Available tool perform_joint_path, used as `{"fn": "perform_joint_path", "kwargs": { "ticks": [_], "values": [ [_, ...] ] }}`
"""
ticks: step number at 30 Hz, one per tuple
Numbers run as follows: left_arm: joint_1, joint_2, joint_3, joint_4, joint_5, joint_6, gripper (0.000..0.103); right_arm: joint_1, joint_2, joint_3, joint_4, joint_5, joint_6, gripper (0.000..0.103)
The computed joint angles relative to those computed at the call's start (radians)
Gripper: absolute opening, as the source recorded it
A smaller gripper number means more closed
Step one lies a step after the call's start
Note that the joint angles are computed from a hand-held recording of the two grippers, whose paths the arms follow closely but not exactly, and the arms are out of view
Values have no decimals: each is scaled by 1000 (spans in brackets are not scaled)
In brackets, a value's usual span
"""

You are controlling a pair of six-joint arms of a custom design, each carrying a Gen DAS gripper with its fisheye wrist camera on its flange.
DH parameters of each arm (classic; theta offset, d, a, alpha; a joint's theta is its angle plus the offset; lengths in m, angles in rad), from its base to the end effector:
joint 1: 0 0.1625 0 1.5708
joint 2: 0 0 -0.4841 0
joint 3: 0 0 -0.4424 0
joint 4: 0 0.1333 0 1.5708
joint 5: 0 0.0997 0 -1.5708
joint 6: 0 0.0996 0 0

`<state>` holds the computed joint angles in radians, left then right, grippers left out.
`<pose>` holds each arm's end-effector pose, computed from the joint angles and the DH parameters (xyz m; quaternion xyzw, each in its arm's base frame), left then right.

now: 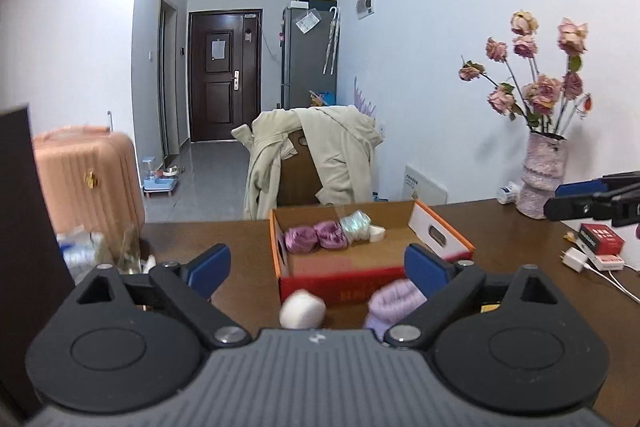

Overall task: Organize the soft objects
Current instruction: 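Withdraw both tools from the box back over the table, then grasp the white roll with the left tool while the right tool grasps the white tissue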

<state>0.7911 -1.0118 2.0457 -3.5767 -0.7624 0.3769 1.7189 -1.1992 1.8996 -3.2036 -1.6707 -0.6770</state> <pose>-0.2730 -0.5682 0.2363 0.2905 0.7812 -0.4903 0.2548 0.2184 -0.6277 0.3494 0.3372 -0.8263 0.4217 0.1604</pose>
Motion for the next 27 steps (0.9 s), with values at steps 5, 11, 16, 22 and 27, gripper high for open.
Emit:
{"fn": "perform_joint_path", "kwargs": {
  "ticks": [5,11,16,22,27],
  "values": [
    [-24,-5,162,-132,37,-10,101,-38,-4,184,-244,46,-140,75],
    [-34,5,269,-249,100,-129,102,-75,15,355,-378,74,-158,75],
    [-8,14,234,-276,131,-69,101,-108,21,378,-264,125,-171,74],
    [44,67,154,-285,86,-29,101,-76,116,330,-310,92,-188,73],
    [121,131,18,-232,6,29,101,-68,217,247,-291,53,-143,49]
  ]
}}
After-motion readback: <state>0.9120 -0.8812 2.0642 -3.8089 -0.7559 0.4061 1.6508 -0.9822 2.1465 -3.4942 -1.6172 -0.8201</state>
